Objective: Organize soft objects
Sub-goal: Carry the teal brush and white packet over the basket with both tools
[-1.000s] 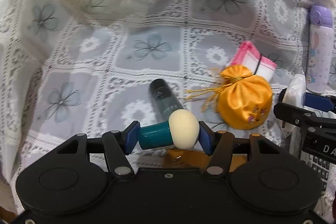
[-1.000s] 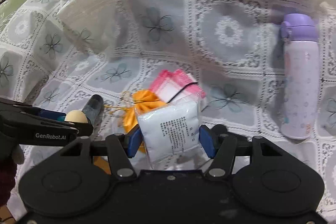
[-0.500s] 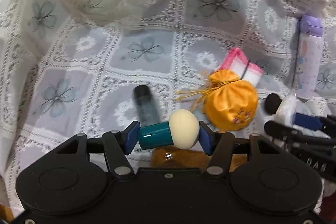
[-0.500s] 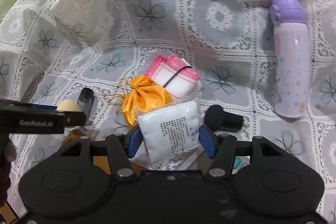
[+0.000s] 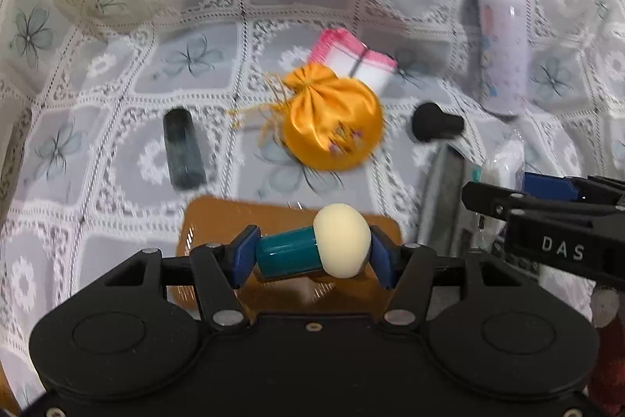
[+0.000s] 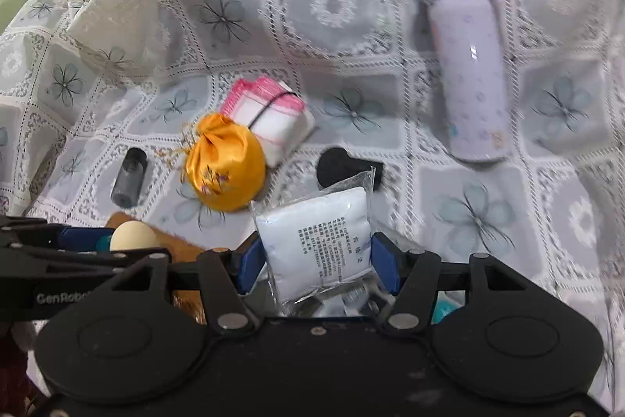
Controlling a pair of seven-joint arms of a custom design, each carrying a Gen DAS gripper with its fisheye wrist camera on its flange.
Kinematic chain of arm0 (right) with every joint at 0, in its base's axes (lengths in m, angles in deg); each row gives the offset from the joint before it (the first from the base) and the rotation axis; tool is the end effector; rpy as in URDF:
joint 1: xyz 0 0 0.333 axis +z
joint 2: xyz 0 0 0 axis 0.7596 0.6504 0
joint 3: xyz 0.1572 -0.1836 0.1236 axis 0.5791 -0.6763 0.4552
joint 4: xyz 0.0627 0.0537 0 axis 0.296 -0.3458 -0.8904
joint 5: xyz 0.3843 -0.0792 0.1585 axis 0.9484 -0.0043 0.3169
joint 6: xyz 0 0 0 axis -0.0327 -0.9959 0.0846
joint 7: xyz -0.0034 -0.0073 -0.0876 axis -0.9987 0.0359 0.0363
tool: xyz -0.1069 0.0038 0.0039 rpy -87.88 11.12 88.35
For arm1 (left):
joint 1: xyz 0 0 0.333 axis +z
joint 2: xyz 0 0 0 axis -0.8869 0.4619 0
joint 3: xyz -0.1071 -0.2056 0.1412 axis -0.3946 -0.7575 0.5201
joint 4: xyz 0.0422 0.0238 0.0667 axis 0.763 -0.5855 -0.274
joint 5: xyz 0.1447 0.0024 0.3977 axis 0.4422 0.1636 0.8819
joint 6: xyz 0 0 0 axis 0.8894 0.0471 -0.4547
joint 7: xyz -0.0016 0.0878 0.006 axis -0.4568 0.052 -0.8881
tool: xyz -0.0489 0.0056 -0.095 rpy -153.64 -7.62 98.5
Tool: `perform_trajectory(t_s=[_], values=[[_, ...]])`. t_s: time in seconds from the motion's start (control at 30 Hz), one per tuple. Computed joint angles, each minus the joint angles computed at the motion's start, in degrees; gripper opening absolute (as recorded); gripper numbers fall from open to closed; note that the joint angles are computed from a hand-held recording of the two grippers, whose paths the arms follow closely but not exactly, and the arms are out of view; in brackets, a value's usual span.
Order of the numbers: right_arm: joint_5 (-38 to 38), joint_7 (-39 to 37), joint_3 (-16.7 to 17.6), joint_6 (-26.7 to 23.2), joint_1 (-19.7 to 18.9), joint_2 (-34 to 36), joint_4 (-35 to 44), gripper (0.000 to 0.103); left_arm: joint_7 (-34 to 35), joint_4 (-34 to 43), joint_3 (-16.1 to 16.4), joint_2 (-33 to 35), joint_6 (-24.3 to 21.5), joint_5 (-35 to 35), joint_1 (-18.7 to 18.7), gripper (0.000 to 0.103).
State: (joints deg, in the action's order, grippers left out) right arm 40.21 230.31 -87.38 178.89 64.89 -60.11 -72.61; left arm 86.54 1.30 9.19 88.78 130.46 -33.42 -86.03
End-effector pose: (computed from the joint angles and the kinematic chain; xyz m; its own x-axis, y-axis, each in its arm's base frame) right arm 0.5859 0.2163 0.4162 -0.1332 -0.9841 -0.1175 -0.7308 0.1776 -0.6590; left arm 0.6481 -0.3931 0.4280 -0.4023 -0.9098 0.1020 -0.7876 0.2871 -0.5452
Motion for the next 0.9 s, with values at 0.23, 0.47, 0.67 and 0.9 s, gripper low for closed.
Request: perform_trajectory(t_s=[0.23, 0.47, 0.67, 0.9], values=[[3.88, 2.75, 1.56, 0.74, -0.28, -9.04, -10.56, 0.059, -2.0, -13.29, -1.21, -9.84, 1.51, -0.83, 0.68, 0.056], [7.91, 5.64, 4.48, 0.08, 0.2, -19.97, -21.31, 0.059, -3.2, -27.09, -3.34, -20.87, 4.21, -1.59, 2.0, 0.056], [10.97, 9.48, 7.42, -1.2, 1.78, -29.71, -29.66, 0.059, -4.07, -36.84, -5.22, -29.4, 6.3, -2.77, 3.04, 0.056], [13.7, 13.87, 10.42, -4.68, 5.56, -39.54, -36.92, 0.059, -3.84, -46.69, -7.12, -38.32, 7.82, -6.48, 3.58, 0.056]])
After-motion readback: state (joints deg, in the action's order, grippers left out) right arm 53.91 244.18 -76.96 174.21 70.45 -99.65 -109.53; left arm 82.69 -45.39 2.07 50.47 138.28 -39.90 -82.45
